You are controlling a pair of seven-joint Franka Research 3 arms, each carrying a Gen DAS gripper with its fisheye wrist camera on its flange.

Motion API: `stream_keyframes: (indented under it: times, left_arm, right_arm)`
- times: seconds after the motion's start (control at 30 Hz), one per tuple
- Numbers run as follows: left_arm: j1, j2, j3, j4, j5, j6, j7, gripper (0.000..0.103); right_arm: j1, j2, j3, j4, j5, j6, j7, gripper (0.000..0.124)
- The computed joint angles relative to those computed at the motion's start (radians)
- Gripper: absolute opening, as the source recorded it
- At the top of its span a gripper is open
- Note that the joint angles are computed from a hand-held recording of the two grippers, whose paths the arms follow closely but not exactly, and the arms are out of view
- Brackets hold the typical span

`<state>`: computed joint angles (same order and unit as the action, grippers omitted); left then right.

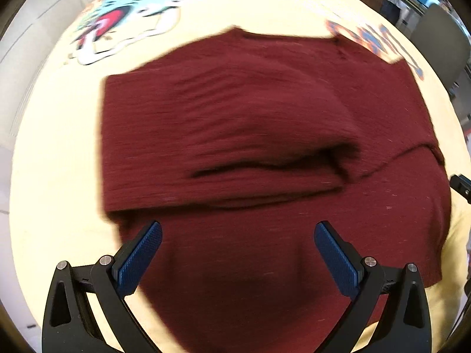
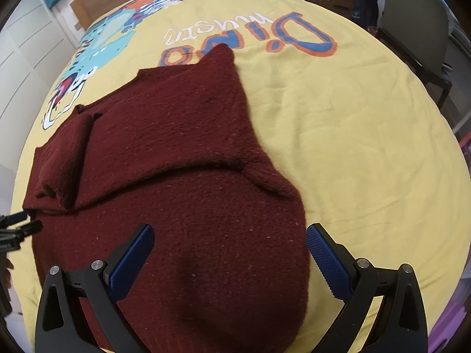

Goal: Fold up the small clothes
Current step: 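Open the left tool and lift it off the folded side, then grasp the other sweater side edge with the right tool and fold it inward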

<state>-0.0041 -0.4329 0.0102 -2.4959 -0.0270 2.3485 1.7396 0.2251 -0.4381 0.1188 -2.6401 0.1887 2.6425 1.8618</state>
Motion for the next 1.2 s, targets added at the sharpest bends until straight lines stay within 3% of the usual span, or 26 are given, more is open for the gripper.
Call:
stream_keyframes:
  times: [0.17,0.37,0.43,0.47,0.6,0.67,0.73,0.8,1.0,1.2]
  left_arm:
    - [0.063,0.001,0.044,-0.002,0.029,0.011,0.017,0.102]
    - [0.124,0.074,0.064,0.004,0.03,0.108,0.018,0.098]
    - [0.137,0.109,0.053,0.004,0.055,0.171,0.02,0.075]
    - [0.137,0.123,0.055,0.01,0.048,0.176,0.028,0.069]
    - [0.12,0.175,0.079,0.042,-0.071,0.188,0.104,0.064]
    - [0.116,0.173,0.08,0.043,-0.101,0.194,0.151,0.05]
    - [0.094,0.166,0.099,0.047,-0.183,0.178,0.232,0.021]
    - [0.09,0.166,0.096,0.054,-0.221,0.156,0.264,0.014]
    - [0.099,0.154,0.077,0.034,-0.237,0.171,0.279,0.012]
    - [0.115,0.167,0.092,0.03,-0.261,0.167,0.315,0.012]
  right_arm:
    - [0.014,0.027,0.022,0.033,-0.018,-0.011,0.008,0.103]
    - [0.028,0.074,0.053,0.087,-0.072,-0.047,0.044,0.103]
    - [0.034,0.095,0.063,0.112,-0.095,-0.063,0.061,0.103]
    - [0.041,0.111,0.069,0.132,-0.11,-0.073,0.065,0.103]
    - [0.069,0.167,0.079,0.206,-0.156,-0.096,0.077,0.103]
    - [0.084,0.202,0.082,0.254,-0.176,-0.099,0.088,0.103]
    - [0.103,0.249,0.088,0.32,-0.203,-0.102,0.086,0.103]
    - [0.126,0.293,0.087,0.383,-0.222,-0.109,0.074,0.103]
    - [0.216,0.449,0.081,0.588,-0.208,-0.099,-0.039,0.103]
    - [0.302,0.64,0.069,0.811,-0.198,-0.175,-0.16,0.102]
